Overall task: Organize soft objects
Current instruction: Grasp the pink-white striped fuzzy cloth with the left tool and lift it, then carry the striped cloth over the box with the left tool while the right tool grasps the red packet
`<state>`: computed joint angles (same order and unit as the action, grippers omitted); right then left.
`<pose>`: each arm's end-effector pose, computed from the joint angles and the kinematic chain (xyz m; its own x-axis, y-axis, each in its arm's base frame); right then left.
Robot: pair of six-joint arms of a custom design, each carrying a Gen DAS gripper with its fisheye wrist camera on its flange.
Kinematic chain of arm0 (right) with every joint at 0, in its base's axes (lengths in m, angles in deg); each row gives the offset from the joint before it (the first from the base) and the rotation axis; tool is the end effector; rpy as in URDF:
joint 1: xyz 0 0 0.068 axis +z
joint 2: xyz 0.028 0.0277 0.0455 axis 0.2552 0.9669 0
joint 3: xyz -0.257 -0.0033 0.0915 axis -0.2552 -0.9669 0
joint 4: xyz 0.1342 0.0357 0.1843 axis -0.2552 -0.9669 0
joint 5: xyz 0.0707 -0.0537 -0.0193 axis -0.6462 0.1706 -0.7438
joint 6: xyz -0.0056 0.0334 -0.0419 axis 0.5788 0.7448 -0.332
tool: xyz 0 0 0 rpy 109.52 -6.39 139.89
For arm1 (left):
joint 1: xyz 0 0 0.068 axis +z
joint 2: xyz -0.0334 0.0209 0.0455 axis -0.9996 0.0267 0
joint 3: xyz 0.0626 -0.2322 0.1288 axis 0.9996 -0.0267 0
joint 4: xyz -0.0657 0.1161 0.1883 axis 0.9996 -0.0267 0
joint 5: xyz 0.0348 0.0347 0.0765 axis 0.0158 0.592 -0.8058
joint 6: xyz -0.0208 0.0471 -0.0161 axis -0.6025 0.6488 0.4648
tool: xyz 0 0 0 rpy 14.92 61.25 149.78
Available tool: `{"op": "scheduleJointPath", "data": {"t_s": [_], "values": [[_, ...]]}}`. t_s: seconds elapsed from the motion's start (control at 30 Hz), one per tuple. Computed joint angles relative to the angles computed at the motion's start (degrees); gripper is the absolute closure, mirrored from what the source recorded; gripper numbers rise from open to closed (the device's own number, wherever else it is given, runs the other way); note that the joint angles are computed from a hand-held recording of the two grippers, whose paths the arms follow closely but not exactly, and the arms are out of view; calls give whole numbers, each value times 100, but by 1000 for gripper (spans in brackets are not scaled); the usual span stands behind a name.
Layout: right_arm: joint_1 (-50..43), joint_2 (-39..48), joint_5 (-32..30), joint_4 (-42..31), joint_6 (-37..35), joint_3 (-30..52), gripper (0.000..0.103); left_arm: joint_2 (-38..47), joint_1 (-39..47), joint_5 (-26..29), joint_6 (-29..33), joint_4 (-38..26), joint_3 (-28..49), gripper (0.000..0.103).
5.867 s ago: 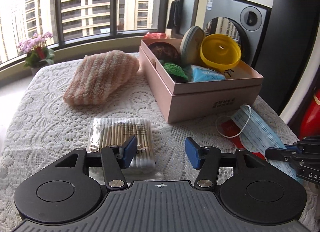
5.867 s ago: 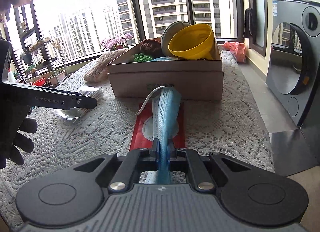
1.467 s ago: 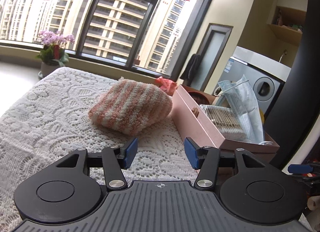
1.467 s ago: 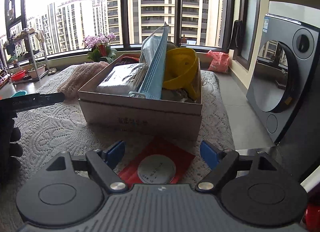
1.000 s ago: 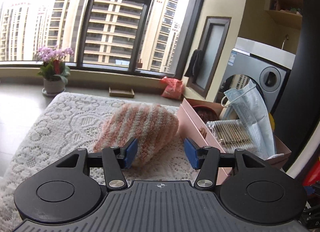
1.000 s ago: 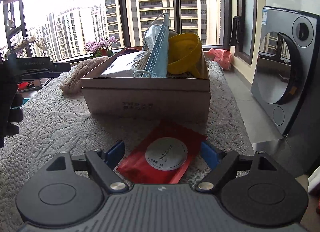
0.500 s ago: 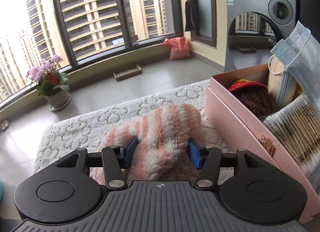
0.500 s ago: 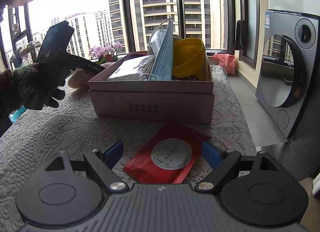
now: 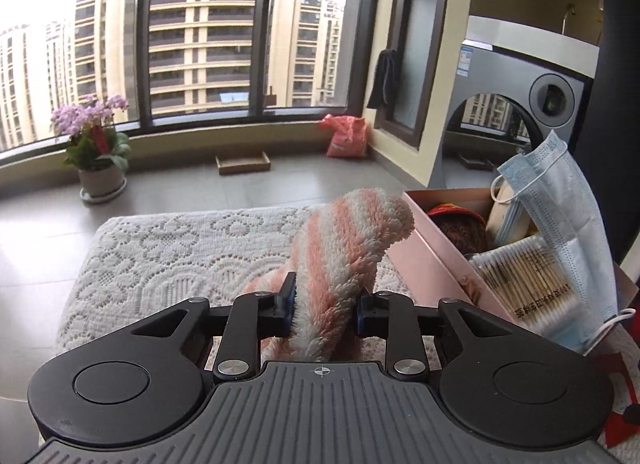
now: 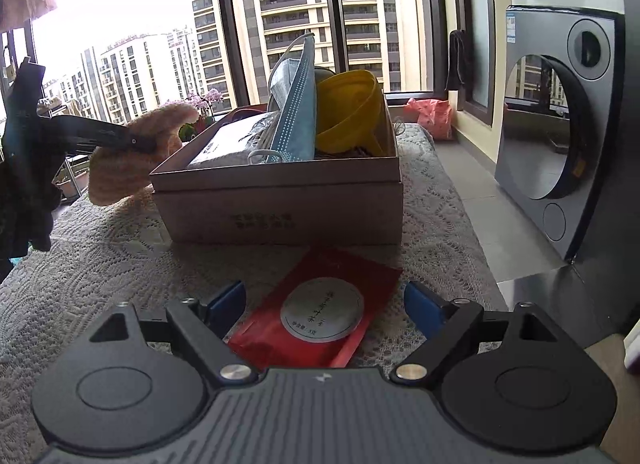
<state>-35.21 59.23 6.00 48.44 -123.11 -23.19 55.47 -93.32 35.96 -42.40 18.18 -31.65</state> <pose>0.1466 -0.1297 0.1860 -0.5599 -0.1524 -0.8144 -0.4224 0.8982 0.1222 0.2807 -0.0223 0.2126 -0.5380 -0.1264 -0.8334 -0.0425 0.9915 -0.1230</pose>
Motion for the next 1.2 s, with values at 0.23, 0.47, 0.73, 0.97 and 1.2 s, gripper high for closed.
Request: {"op": "scheduleJointPath", "data": {"t_s": [0.23,0.47,0.73,0.97,1.2], "values": [[484,-78,583,257,413,-40,11,-3424,-1058,348,-1702,-790,-1931,75],[676,-307,831,448,401,-220,6,-3916,-2943,-1556,-2984,-1244,-2714,69],[1055,-691,1241,966,1353,-472,6,-3420,-3303,-2071,-2820,-222,-3259,61],[1468,-1262,1513,1607,2093,-952,26,-3422,-3665,-2461,-3190,-239,-3331,60],[-36,-849,438,-235,-596,-359,45,-3345,-3811,-2612,-3239,-203,-3323,60]]}}
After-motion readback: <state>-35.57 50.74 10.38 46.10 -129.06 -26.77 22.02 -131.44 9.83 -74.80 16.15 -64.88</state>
